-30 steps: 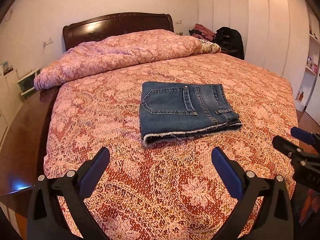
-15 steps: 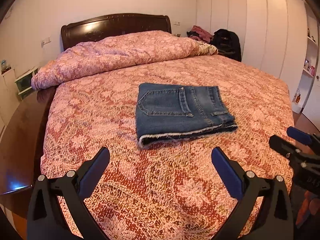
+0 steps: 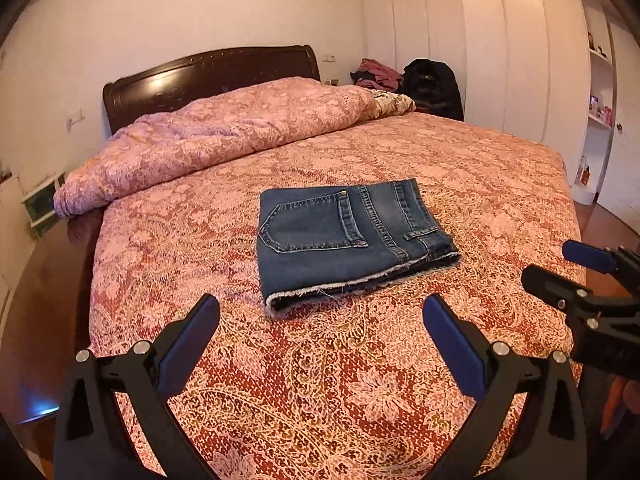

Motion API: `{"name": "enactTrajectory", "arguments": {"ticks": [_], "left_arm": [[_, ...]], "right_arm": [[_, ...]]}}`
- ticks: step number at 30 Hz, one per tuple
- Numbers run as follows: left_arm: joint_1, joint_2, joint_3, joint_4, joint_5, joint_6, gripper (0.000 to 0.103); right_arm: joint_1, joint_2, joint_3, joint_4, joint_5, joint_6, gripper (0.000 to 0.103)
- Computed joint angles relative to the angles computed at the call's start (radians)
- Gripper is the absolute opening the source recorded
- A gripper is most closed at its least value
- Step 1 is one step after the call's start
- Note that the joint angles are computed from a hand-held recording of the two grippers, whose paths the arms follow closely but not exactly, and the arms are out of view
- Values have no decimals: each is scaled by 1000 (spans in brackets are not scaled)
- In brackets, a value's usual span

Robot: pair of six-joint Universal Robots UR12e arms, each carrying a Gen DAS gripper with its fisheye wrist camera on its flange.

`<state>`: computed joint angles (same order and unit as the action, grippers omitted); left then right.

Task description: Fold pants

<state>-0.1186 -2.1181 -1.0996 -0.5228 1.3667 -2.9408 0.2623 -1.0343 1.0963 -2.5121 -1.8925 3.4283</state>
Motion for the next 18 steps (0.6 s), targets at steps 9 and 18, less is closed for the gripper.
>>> {"name": "enactTrajectory", "arguments": {"ticks": [9, 18], "left_arm": [[0, -3, 7, -7, 1, -15, 101], [1, 0, 2, -9, 3, -24, 101]], "right_arm": [[5, 6, -8, 0, 9, -19, 81], [3, 5, -8, 0, 16, -12, 81]]}}
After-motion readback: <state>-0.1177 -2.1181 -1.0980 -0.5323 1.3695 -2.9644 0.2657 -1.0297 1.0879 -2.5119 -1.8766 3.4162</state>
